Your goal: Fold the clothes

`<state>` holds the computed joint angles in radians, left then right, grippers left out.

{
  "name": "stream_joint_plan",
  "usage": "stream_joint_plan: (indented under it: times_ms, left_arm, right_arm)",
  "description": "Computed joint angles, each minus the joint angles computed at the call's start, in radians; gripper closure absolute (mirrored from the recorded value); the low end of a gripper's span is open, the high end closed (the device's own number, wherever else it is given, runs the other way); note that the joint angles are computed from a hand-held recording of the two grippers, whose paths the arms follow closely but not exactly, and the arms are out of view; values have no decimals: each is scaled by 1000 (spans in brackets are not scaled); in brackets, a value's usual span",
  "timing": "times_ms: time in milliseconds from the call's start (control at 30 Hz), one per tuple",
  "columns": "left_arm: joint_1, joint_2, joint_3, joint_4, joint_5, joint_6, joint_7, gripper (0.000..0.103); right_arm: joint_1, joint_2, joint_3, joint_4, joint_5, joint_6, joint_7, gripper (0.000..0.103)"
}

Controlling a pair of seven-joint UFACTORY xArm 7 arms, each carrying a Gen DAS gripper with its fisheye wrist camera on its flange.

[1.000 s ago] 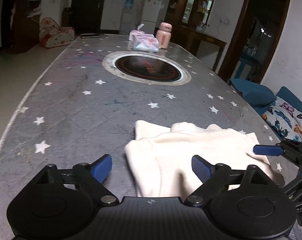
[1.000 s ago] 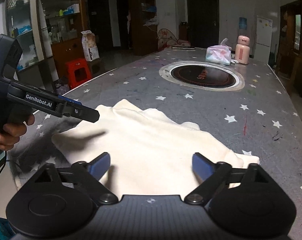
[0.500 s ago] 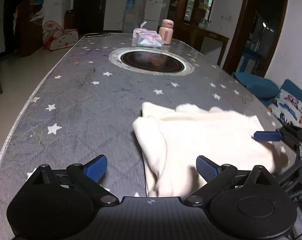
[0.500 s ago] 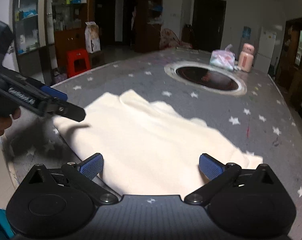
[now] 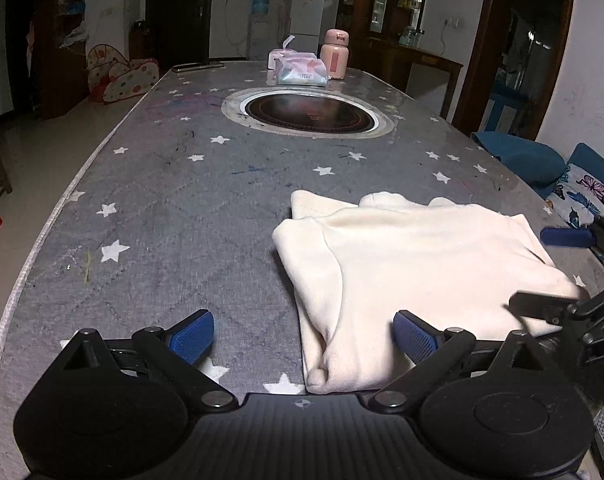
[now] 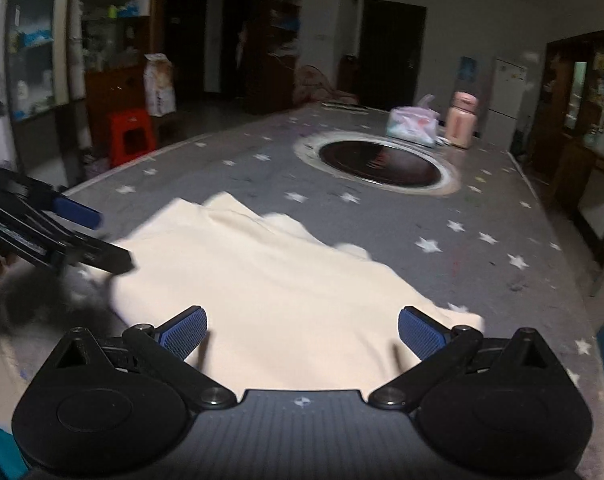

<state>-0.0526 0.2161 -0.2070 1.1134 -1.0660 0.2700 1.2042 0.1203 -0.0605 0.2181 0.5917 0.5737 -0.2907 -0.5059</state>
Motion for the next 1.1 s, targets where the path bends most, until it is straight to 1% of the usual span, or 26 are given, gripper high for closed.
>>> stream_joint_plan:
  times_ms: [67, 100, 133, 167, 200, 300, 367, 500, 533, 567, 667, 700, 800, 867, 900, 967, 1067, 1100]
  left_arm:
    - [-2, 5, 3, 1, 14, 2, -17, 5]
    - [-2, 6, 4, 2, 20, 2, -21, 5]
    - [-2, 7, 3, 2, 25, 2, -26, 5]
    - [-1, 7, 3, 3, 31, 2, -30, 5]
    - [1, 6, 2, 3, 33, 2, -32, 5]
    - [6, 6, -2, 6, 26, -6, -21, 4]
    - [6, 11, 0, 9, 34, -6, -33, 4]
    - [10, 19, -2, 9, 56, -8, -53, 4]
    - [12, 17, -4, 8, 57, -7, -54, 4]
    - [15, 14, -6, 7, 58, -6, -54, 4]
    - [22, 3, -9, 5, 44, -6, -38, 4]
    - [23, 2, -8, 7, 40, -4, -35, 4]
    - [19, 4, -2, 9, 39, -2, -39, 4]
    - [11, 10, 4, 9, 64, -8, -58, 4]
    - [10, 13, 5, 9, 76, -10, -68, 4]
    - [14, 16, 3, 9, 86, -6, -80, 4]
    - [21, 14, 1, 10, 98, 3, -98, 4]
    - [27, 10, -3, 12, 88, 11, -93, 4]
  right_arm:
    - [-31, 12, 37, 7, 77, 23, -72, 0]
    - [-15, 16, 20, -2, 63, 14, -57, 0]
    - [3, 13, -7, -15, 11, 7, -9, 0]
    - [11, 8, -18, -20, -5, 7, 9, 0]
    - [10, -2, -18, -26, -3, 5, 10, 0]
    - [-25, -45, 24, -50, 33, -5, -21, 0]
    - [-96, -60, 108, -57, 114, -6, -89, 0]
    - [-218, -62, 248, -62, 265, 11, -217, 0]
    - [-216, -67, 243, -67, 266, 19, -211, 0]
    - [-192, -76, 212, -77, 238, 26, -179, 0]
    - [-185, -117, 187, -109, 179, 16, -112, 0]
    - [-203, -123, 199, -113, 175, 14, -103, 0]
    - [-314, -122, 292, -111, 204, 14, -107, 0]
    - [-391, -121, 358, -108, 223, 14, -110, 0]
    - [-414, -120, 376, -109, 221, 15, -105, 0]
    - [-426, -123, 380, -115, 194, 20, -82, 0]
    - [-408, -153, 353, -128, 135, 28, -43, 0]
    - [-389, -165, 330, -131, 107, 34, -32, 0]
